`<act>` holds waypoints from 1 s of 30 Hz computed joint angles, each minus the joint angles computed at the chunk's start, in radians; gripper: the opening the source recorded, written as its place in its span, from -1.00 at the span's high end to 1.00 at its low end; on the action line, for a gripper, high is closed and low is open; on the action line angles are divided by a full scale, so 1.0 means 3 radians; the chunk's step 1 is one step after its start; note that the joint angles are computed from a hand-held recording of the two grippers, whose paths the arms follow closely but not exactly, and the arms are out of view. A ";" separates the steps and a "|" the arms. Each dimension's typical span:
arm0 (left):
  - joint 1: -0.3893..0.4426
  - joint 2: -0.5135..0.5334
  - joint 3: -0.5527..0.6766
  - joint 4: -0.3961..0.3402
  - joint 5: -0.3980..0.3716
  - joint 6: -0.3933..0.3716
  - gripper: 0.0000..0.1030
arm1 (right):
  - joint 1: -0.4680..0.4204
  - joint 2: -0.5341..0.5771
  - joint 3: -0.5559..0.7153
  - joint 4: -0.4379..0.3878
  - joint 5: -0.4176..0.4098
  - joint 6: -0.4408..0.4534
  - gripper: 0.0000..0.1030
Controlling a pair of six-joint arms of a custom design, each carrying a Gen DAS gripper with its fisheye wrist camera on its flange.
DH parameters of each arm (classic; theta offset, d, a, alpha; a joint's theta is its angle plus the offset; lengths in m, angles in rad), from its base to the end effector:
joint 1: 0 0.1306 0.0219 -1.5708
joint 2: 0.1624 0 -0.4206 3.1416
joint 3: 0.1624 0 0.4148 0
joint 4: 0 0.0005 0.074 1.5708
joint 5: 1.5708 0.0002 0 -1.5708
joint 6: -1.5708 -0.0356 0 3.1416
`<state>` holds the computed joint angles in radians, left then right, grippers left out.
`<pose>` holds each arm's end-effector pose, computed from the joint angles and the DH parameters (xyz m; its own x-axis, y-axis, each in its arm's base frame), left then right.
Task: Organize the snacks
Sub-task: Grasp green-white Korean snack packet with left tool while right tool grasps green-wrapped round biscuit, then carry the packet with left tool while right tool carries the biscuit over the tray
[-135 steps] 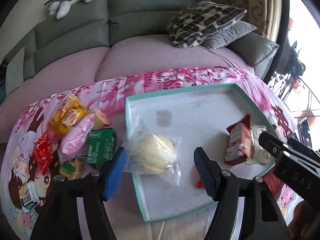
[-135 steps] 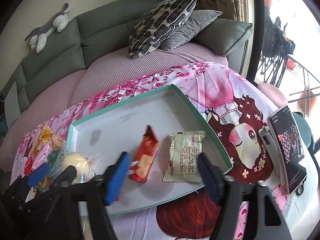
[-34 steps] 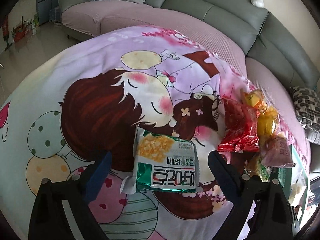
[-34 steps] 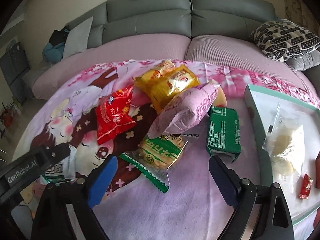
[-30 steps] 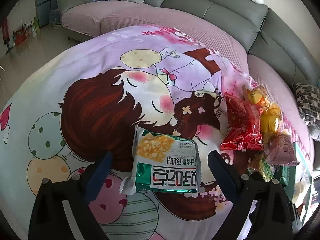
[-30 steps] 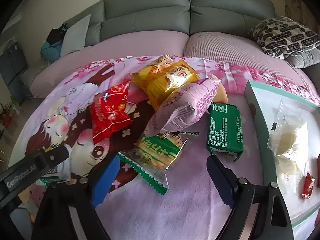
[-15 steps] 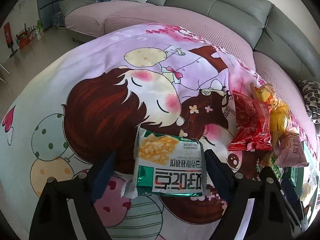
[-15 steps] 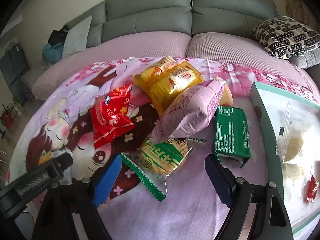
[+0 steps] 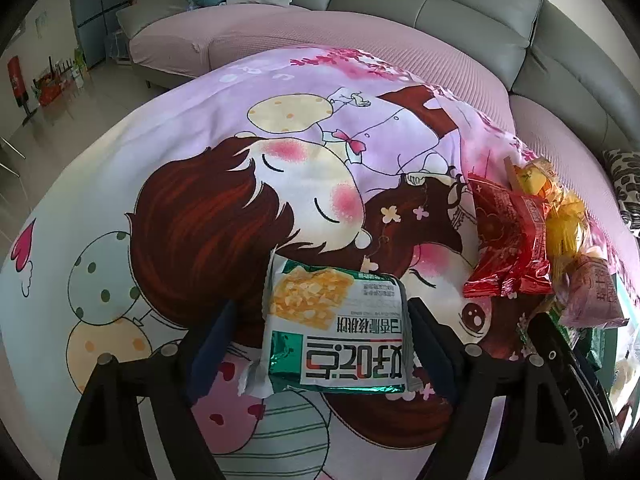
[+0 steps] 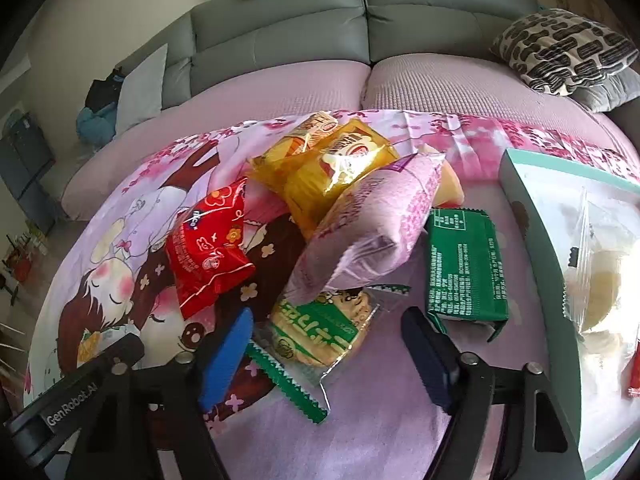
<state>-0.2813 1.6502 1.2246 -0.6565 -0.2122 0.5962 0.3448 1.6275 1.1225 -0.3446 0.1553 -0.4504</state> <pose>0.5316 -0.1463 0.2715 -0.8009 -0.3399 -0.4929 -0.3303 0.9375 -0.1097 0.5180 0.1797 0.2583 -0.7399 0.1913 -0.6450 0.0936 0.9787 0.1828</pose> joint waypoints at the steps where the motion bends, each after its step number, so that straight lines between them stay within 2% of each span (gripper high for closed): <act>1: -0.0002 0.0003 0.0006 -0.0012 -0.0011 -0.0003 -0.61 | 0.0006 0.0008 0.0007 -0.0011 0.0013 0.0007 -0.38; 3: -0.0003 0.0005 0.0013 -0.0027 -0.0028 -0.0010 -0.56 | 0.0008 0.0018 0.0012 -0.0013 0.0010 0.0005 -0.31; 7: 0.0002 -0.0008 0.0010 -0.0034 -0.0052 -0.0013 -0.35 | -0.0003 -0.0001 -0.0013 0.0010 -0.0020 -0.0008 -0.14; 11: 0.0042 -0.0045 -0.0029 0.0029 0.0018 0.0040 -0.22 | -0.0005 -0.0013 -0.0023 0.0013 -0.0032 -0.0008 -0.04; 30: 0.0077 -0.0140 -0.0116 0.0164 0.0131 0.0064 -0.14 | 0.0063 -0.0189 -0.0135 -0.0102 -0.0056 -0.0008 -0.01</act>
